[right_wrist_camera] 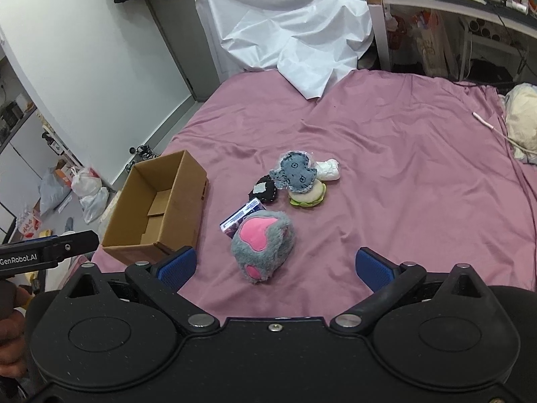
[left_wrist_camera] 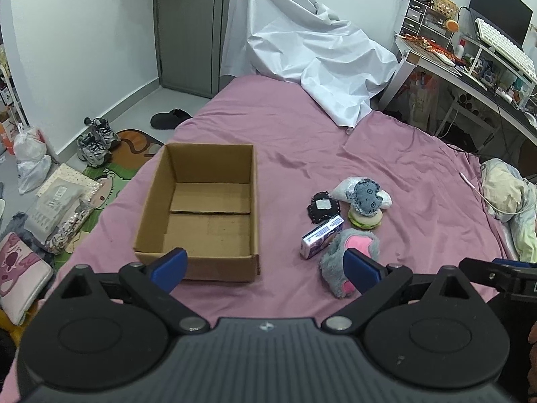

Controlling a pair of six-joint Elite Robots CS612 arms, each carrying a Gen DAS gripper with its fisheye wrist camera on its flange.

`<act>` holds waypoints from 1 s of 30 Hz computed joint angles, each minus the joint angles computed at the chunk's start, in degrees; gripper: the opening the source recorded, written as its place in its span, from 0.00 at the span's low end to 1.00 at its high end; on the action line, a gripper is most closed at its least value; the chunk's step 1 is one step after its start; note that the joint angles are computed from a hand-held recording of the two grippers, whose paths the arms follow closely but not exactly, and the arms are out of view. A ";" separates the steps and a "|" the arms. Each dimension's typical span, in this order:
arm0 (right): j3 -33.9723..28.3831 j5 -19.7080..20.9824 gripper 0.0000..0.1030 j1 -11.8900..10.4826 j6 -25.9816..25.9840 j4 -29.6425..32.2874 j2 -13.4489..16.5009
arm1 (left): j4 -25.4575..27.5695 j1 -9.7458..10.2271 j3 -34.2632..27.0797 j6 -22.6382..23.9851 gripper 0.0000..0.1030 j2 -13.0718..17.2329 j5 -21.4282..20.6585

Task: Organize soft objects
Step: 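Lower the right tool onto the grey heart plush and close on it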

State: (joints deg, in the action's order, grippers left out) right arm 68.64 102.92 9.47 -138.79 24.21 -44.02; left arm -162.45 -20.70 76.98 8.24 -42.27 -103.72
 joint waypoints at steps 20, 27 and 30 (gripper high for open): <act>0.28 -12.03 0.42 -4.64 9.01 -1.59 2.78 | 4.73 -3.62 -2.81 2.77 0.64 3.76 -3.35; 1.63 -15.13 0.42 -5.83 13.16 -5.28 3.05 | 6.71 -4.87 -3.66 2.79 0.57 5.45 -3.36; 1.45 -15.37 0.42 -6.19 13.97 -5.41 3.53 | 8.51 -5.32 -4.41 2.20 0.57 6.02 -2.92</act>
